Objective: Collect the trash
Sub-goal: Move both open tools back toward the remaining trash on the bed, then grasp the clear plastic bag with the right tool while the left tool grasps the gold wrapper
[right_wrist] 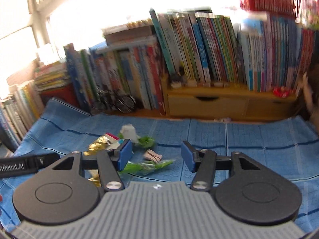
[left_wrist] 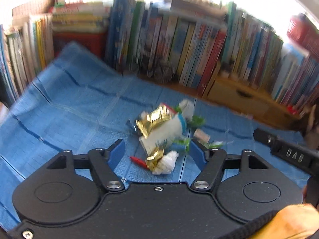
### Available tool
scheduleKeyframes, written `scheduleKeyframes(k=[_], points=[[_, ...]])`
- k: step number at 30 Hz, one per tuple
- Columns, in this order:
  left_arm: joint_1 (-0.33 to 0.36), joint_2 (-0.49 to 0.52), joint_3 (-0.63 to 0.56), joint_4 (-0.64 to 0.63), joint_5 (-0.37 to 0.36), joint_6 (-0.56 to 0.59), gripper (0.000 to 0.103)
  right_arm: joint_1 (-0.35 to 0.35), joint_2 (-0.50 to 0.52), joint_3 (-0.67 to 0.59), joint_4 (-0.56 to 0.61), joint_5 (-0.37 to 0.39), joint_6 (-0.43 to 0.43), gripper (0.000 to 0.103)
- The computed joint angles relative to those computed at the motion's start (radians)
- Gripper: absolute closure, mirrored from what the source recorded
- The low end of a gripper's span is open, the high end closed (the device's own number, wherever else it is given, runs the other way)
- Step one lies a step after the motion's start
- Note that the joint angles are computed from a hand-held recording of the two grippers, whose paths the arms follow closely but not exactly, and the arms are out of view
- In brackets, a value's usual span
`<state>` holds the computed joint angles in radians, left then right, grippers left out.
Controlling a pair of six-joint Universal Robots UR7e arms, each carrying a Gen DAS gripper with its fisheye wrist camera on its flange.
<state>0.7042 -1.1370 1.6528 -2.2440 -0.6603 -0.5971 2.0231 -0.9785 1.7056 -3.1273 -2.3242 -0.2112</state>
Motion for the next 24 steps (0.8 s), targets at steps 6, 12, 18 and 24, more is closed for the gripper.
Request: scheduleKeyframes(k=[6,12,18,24], points=[[0.075,0.080,-0.011,0.002,-0.053,-0.031,0.053,-0.086,0.033,-0.016,0.046,0.054,0.030,0.031],[0.115,0.135,-0.038,-0.038,-0.061,-0.032,0.058,-0.133,0.074,-0.048,0.077,0.098,0.034,0.026],[0.150,0.173,-0.072,-0.066,-0.087,-0.025,0.053,-0.158,0.129,-0.095,0.105,0.127,0.035,0.019],[0.162,0.170,-0.055,-0.126,-0.134,-0.002,0.076,-0.173,0.183,-0.144,0.141,0.132,0.057,0.014]])
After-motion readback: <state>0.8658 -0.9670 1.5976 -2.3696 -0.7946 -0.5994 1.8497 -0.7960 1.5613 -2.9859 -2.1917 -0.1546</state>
